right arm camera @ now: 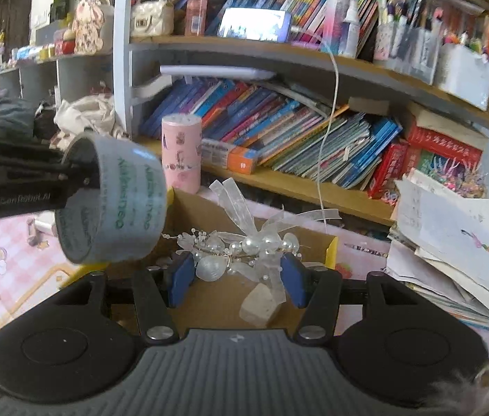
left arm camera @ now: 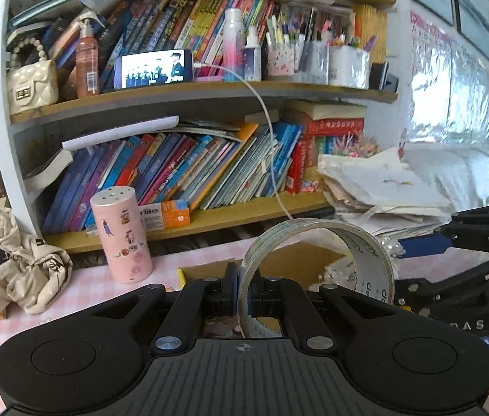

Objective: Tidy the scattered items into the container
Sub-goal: 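Lower both into the yellow box and open both tools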

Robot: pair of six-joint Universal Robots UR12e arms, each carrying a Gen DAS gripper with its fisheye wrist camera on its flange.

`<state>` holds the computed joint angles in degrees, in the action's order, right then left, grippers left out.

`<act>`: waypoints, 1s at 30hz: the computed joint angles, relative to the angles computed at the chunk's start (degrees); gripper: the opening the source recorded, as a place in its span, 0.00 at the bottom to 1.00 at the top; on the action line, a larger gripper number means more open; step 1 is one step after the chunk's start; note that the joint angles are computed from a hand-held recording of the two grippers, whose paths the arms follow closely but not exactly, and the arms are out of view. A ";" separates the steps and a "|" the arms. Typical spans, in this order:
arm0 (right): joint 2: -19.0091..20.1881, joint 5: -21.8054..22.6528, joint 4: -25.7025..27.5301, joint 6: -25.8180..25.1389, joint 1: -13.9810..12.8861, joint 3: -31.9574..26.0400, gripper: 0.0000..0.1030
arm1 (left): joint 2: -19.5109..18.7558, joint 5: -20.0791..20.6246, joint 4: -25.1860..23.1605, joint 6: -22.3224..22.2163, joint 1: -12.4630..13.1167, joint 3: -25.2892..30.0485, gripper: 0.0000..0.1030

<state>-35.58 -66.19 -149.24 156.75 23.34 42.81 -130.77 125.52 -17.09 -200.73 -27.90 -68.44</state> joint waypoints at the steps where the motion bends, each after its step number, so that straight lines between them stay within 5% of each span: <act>1: 0.60 -0.05 1.39 -0.71 0.00 -1.11 0.51 | -0.28 -0.08 -1.08 -0.14 0.15 0.49 0.04; 19: 10.64 -4.75 27.64 -15.24 1.03 -20.85 0.51 | -3.56 -6.20 -17.51 0.56 1.76 5.79 0.04; 30: 16.49 -6.74 38.23 -16.01 1.33 -33.17 0.52 | -4.21 -9.63 -24.38 0.76 2.20 7.35 0.06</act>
